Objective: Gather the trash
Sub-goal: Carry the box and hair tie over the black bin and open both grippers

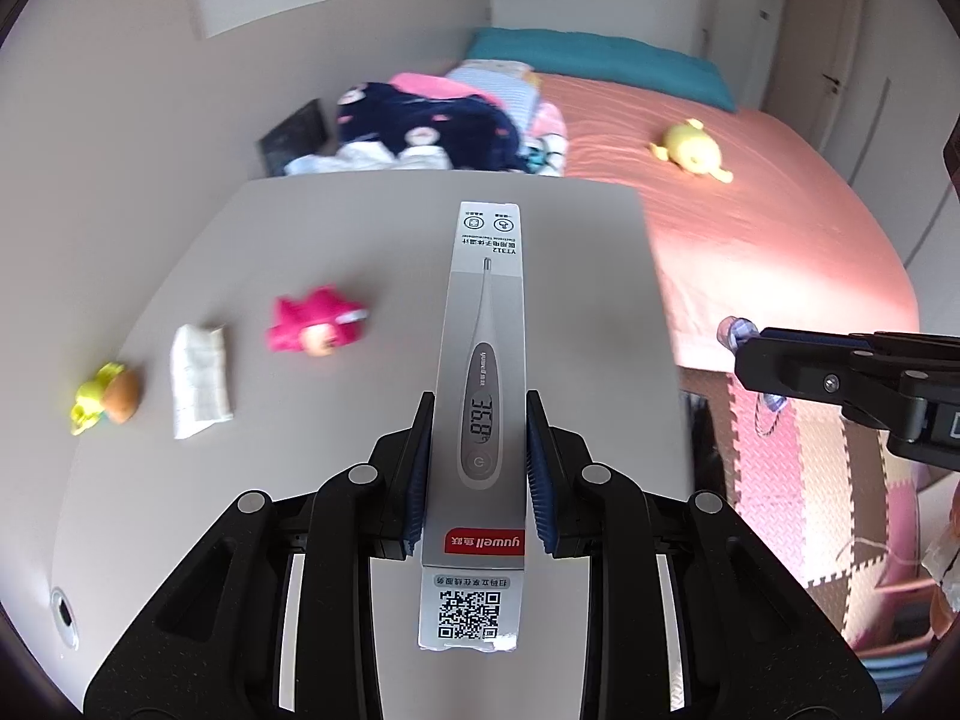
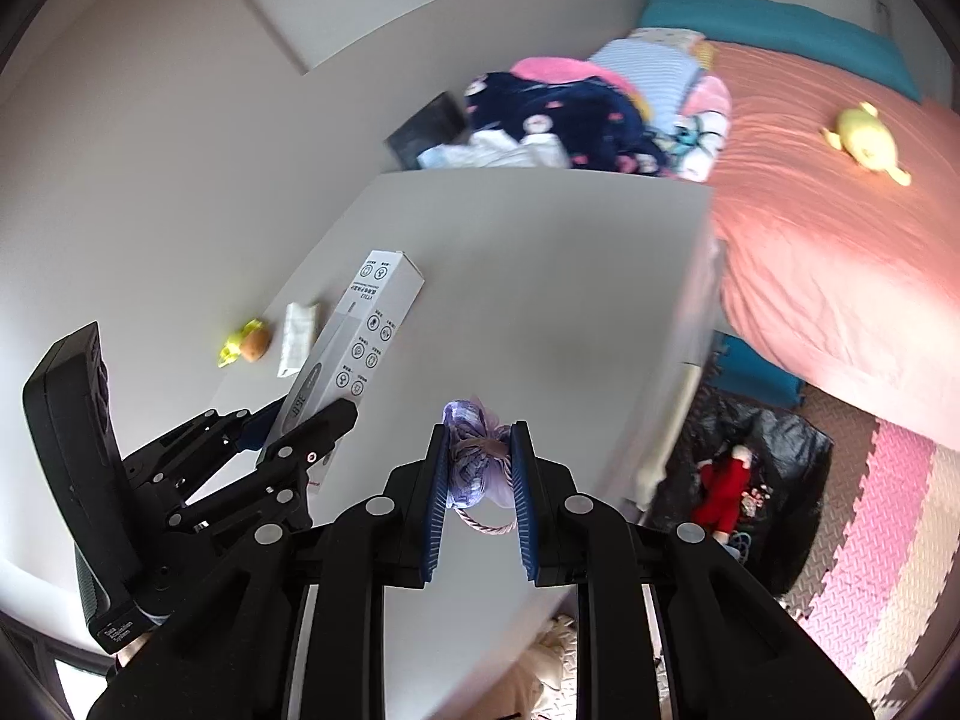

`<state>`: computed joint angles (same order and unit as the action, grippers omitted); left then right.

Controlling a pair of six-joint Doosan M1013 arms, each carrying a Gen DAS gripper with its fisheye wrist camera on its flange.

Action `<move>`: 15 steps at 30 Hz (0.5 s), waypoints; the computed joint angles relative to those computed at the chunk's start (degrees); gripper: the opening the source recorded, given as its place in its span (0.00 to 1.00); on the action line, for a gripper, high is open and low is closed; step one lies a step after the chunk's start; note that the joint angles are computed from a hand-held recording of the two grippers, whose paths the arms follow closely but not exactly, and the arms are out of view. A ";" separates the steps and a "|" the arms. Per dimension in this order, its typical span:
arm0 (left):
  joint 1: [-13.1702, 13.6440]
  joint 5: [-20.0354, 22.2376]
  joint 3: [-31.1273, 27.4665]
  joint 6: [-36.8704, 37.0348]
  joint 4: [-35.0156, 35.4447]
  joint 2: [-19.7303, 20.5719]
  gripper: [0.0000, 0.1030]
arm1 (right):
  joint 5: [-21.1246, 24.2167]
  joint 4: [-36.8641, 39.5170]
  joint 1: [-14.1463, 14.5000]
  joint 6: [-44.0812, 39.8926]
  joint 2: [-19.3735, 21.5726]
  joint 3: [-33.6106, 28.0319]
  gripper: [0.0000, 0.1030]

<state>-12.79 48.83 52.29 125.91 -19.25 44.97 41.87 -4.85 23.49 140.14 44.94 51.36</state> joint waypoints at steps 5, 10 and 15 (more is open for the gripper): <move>-2.49 0.48 1.68 2.28 -0.70 -0.77 0.27 | -4.29 -2.01 -1.23 4.50 -4.51 8.98 0.21; -5.11 1.62 2.50 4.19 -0.83 -0.80 0.27 | -7.51 -4.50 -2.52 9.87 -8.51 17.16 0.21; -7.72 4.22 2.73 6.15 -1.28 -0.13 0.27 | -9.85 -6.63 -3.90 15.83 -11.73 24.30 0.21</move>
